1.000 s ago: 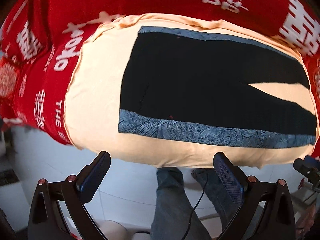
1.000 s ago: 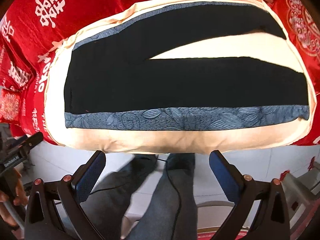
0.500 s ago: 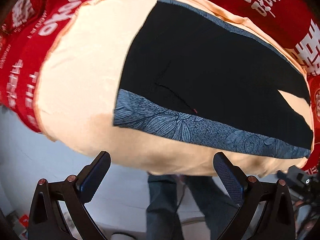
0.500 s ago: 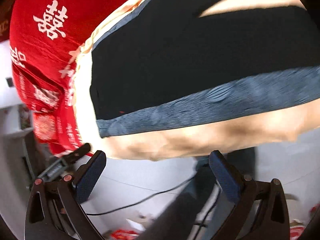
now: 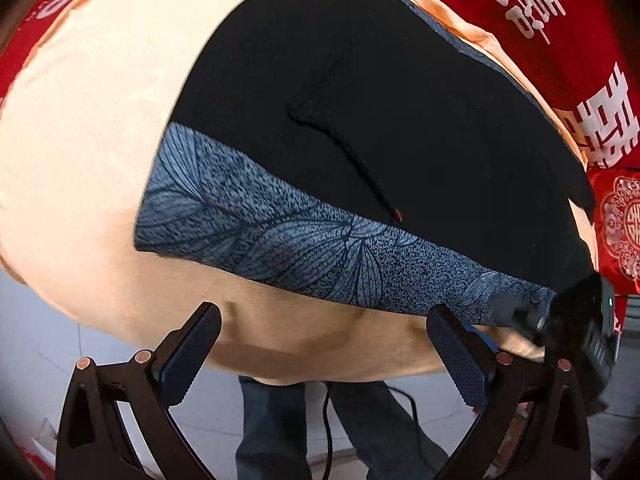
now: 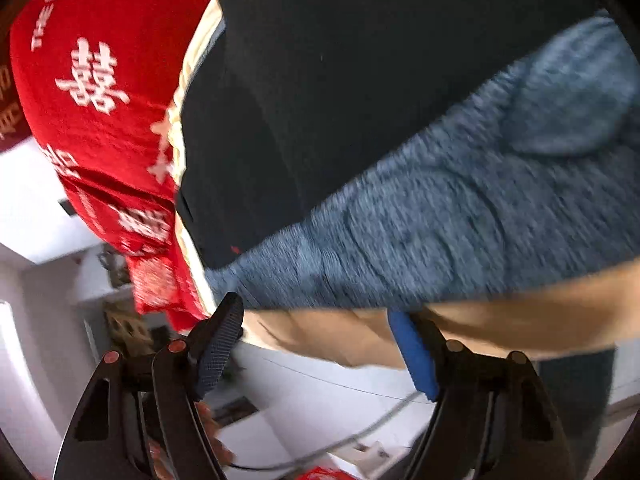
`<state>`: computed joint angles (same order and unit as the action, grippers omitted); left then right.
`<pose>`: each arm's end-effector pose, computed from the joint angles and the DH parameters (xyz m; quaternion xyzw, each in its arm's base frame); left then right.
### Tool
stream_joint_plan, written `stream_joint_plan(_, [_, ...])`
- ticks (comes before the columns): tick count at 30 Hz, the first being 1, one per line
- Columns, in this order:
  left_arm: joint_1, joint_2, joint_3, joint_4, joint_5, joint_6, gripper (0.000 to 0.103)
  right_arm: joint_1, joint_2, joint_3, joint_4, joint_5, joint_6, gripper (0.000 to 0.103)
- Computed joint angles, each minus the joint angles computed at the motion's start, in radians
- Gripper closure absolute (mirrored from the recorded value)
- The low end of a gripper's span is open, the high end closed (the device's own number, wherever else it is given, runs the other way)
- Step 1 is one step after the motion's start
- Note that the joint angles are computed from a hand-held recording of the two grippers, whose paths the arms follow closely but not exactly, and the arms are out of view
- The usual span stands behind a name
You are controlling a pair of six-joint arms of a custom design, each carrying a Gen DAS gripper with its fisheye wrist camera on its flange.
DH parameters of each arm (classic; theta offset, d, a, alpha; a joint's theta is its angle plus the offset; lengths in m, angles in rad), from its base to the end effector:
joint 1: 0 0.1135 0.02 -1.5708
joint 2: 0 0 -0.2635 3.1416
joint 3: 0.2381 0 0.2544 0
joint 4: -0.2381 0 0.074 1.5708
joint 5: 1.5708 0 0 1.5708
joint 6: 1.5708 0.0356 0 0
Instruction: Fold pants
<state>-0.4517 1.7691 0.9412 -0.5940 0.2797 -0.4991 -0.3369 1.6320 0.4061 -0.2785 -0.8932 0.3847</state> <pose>0.2651 -0.1395 0.1233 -0.0130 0.9875 -0.1573 0.0019 0.1815 -0.0342 0.0680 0.3048 0.8484 0.4323 0.0196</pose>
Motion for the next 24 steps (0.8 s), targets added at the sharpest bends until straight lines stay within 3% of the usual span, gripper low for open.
stream_joint_plan(5, [0.016, 0.012, -0.018, 0.074, 0.078, -0.060, 0.000, -0.005, -0.070, 0.021, 0.079, -0.087, 0.119, 0.025])
stream_joint_plan(10, [0.044, -0.017, -0.037, 0.176, 0.165, -0.165, 0.000, -0.004, -0.179, 0.095, -0.009, -0.150, 0.144, 0.024])
stream_joint_plan(16, [0.050, 0.030, -0.028, 0.278, 0.242, -0.299, 0.000, -0.055, -0.175, 0.136, -0.071, -0.219, 0.119, 0.024])
stream_joint_plan(19, [0.043, 0.052, -0.014, 0.307, 0.205, -0.329, 0.000, -0.066, -0.178, 0.125, -0.058, -0.244, 0.136, 0.025])
stream_joint_plan(22, [0.063, 0.054, 0.027, 0.271, 0.130, -0.291, 0.001, -0.043, -0.147, 0.152, -0.123, -0.199, 0.060, 0.025])
stream_joint_plan(24, [0.079, 0.067, 0.050, 0.242, 0.117, -0.268, 0.012, -0.056, -0.129, 0.156, -0.190, -0.170, -0.024, 0.024])
